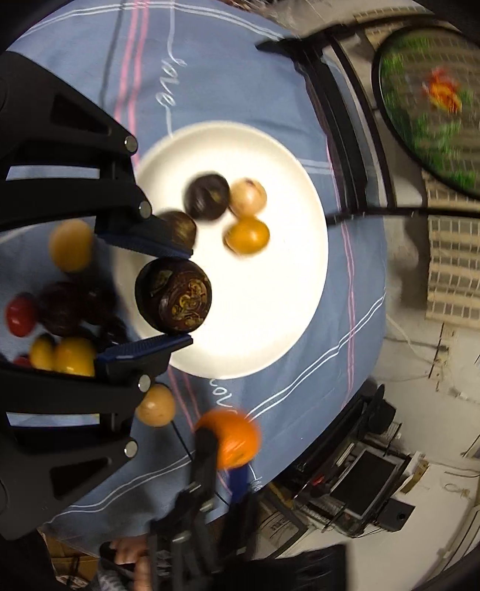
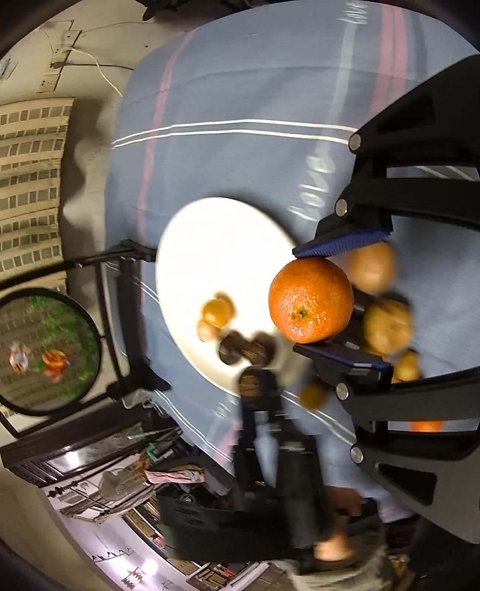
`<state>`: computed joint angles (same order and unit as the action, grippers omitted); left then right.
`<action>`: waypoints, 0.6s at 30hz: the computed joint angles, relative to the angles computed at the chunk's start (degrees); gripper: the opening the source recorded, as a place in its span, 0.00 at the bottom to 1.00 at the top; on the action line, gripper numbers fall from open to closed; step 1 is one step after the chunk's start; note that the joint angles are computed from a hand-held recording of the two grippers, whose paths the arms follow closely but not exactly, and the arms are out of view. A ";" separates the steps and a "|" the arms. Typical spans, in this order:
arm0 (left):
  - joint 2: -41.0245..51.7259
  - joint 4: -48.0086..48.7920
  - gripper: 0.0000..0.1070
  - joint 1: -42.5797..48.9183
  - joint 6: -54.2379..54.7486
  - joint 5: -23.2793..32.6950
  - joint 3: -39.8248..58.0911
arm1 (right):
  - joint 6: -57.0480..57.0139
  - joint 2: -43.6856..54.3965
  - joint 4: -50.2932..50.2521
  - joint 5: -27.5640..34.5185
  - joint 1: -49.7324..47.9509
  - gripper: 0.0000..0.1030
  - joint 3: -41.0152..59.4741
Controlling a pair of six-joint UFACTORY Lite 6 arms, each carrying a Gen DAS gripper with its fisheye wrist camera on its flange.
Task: Organize fruits
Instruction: 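Place the dark fruit and the mandarin on the white plate, opening both tools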
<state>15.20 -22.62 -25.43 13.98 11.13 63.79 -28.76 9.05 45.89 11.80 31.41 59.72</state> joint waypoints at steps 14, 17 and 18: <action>16.09 -7.42 0.54 0.48 6.47 0.92 13.31 | -2.29 27.06 2.17 1.63 -5.30 0.75 27.14; 13.50 -6.42 0.54 1.13 4.77 0.65 10.91 | -6.33 23.79 5.66 0.11 -5.52 0.75 23.97; 11.60 -6.73 0.54 1.54 4.72 0.35 9.08 | -8.28 21.16 7.77 -0.48 -5.87 0.75 21.34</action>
<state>26.80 -29.35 -23.89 18.71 11.49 72.87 -37.04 30.21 53.66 11.32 25.54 81.05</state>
